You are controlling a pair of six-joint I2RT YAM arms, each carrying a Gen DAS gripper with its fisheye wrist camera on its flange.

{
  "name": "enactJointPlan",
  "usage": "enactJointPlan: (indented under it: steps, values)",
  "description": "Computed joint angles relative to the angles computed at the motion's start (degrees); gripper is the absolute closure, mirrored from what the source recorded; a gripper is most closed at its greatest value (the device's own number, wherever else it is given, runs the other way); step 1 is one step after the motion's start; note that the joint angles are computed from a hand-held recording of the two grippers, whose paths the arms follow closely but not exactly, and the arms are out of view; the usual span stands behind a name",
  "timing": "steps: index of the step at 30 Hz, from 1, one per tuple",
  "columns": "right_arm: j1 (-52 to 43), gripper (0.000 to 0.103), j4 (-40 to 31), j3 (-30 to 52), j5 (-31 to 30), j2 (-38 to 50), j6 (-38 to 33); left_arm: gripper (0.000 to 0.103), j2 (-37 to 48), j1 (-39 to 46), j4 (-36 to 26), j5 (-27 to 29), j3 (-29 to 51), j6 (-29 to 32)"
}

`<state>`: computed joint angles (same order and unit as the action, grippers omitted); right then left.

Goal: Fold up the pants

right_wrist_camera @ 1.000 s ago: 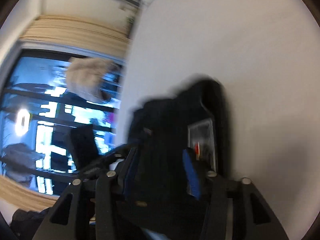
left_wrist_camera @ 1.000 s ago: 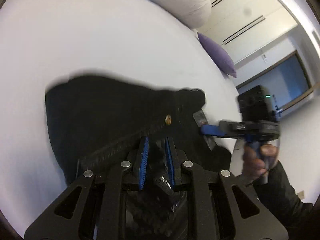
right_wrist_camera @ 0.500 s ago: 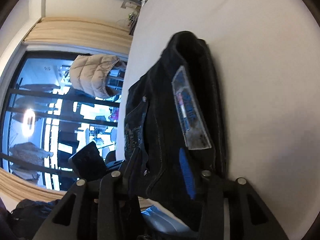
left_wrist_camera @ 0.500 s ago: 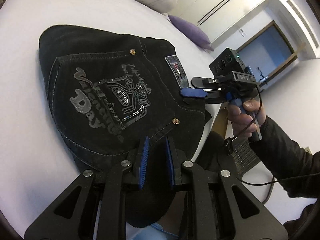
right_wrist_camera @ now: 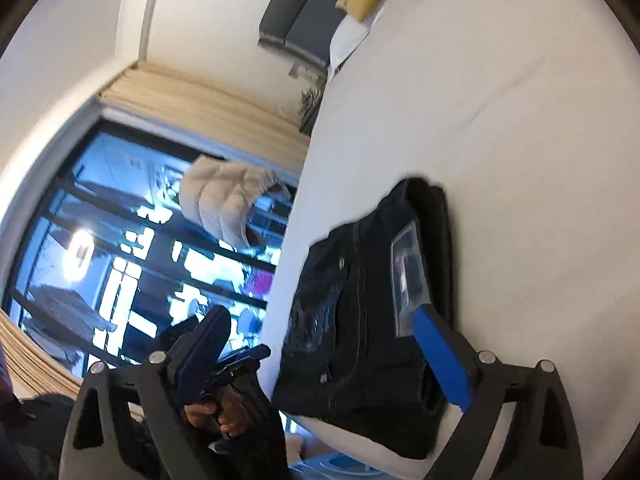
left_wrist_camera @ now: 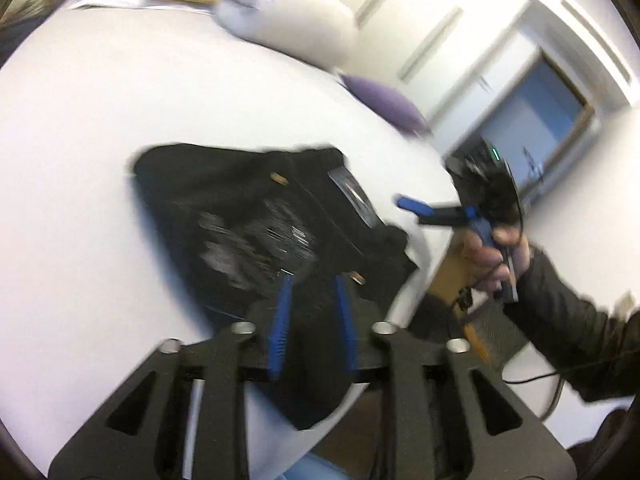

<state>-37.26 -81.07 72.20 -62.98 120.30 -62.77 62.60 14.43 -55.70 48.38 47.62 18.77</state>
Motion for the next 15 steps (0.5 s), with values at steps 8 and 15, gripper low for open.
enactJointPlan:
  steps: [8,15]
  values:
    - [5.04,0.028,6.55,6.86,7.39,9.08,14.19,0.040,20.00,7.22,-0.34,7.25,2.38,-0.31]
    - [12.47,0.036,7.62,11.76,12.05,11.10,21.26,0.040,28.42,3.27,1.27,8.54,5.57,-6.54]
